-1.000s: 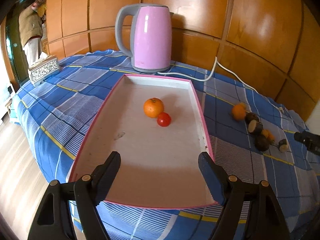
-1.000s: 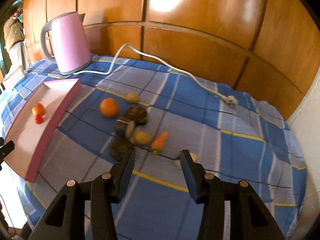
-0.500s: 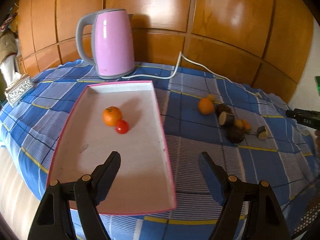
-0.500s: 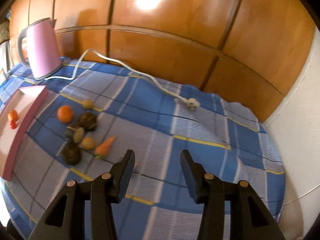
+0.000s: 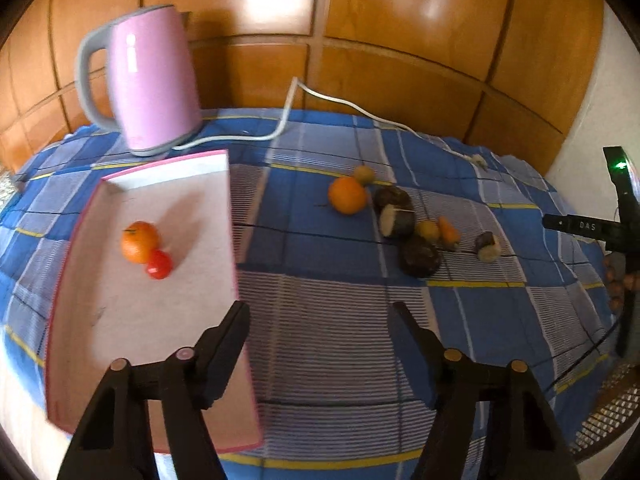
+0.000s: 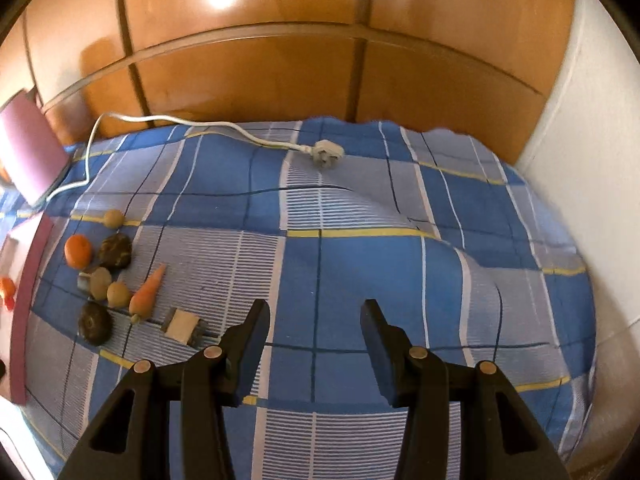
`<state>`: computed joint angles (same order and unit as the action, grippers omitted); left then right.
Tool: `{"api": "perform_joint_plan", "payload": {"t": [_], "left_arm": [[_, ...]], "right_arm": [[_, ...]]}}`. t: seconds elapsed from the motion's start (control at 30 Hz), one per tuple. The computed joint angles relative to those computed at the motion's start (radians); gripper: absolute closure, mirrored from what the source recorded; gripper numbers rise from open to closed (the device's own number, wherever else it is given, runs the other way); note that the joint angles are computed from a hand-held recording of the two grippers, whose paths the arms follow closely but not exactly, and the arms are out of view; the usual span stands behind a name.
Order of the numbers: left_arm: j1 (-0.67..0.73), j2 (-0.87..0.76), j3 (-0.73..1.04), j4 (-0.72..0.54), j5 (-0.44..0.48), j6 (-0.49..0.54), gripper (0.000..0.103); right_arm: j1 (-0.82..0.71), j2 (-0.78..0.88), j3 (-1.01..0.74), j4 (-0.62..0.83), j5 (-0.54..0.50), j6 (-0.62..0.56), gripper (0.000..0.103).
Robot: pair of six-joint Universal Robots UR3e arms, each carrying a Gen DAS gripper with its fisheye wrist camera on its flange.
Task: Organize fruits
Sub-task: 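Grasp the dark round fruit with the left gripper, then place the dark fruit in the tray with the left gripper while the right gripper grasps the wooden block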
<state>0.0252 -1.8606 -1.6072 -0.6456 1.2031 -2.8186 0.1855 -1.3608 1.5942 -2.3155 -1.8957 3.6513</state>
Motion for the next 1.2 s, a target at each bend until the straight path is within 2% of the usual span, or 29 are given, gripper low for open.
{"api": "perform_joint_plan", "payload": {"t": [0.1, 0.2, 0.47, 0.7, 0.8, 0.87, 0.9, 1.03, 1.2], "left_arm": [[-0.035, -0.053, 0.080, -0.075, -0.018, 0.004, 0.046], [-0.083, -0.114, 0.153, -0.108, -0.020, 0.005, 0.053], [-0.195, -0.335, 0.449, -0.214, 0.013, -0.090, 0.049], [-0.266, -0.524, 0.715, -0.289, 0.095, -0.135, 0.047], [-0.274, -0.571, 0.778, -0.312, 0.091, -0.143, 0.045], [-0.275, -0.570, 0.756, -0.281, 0.080, -0.128, 0.053], [-0.268, -0.557, 0.723, -0.260, 0.049, -0.111, 0.060], [-0.242, -0.474, 0.563, -0.177, 0.001, -0.081, 0.060], [-0.169, -0.303, 0.258, -0.045, -0.071, -0.028, 0.060]], "right_arm": [[-0.019, -0.013, 0.013, 0.005, 0.038, 0.018, 0.055], [-0.023, -0.015, 0.014, 0.008, 0.055, 0.018, 0.055], [-0.021, -0.001, 0.000, 0.007, 0.080, 0.000, 0.055], [-0.022, 0.011, -0.016, 0.013, 0.112, -0.020, 0.055], [-0.021, 0.015, -0.024, 0.009, 0.114, -0.024, 0.055], [-0.025, 0.014, -0.022, 0.008, 0.125, -0.025, 0.055], [-0.025, 0.015, -0.022, 0.010, 0.128, -0.026, 0.055], [-0.023, 0.022, -0.029, 0.020, 0.132, -0.029, 0.055], [-0.018, 0.026, -0.033, 0.027, 0.126, -0.029, 0.055]]}}
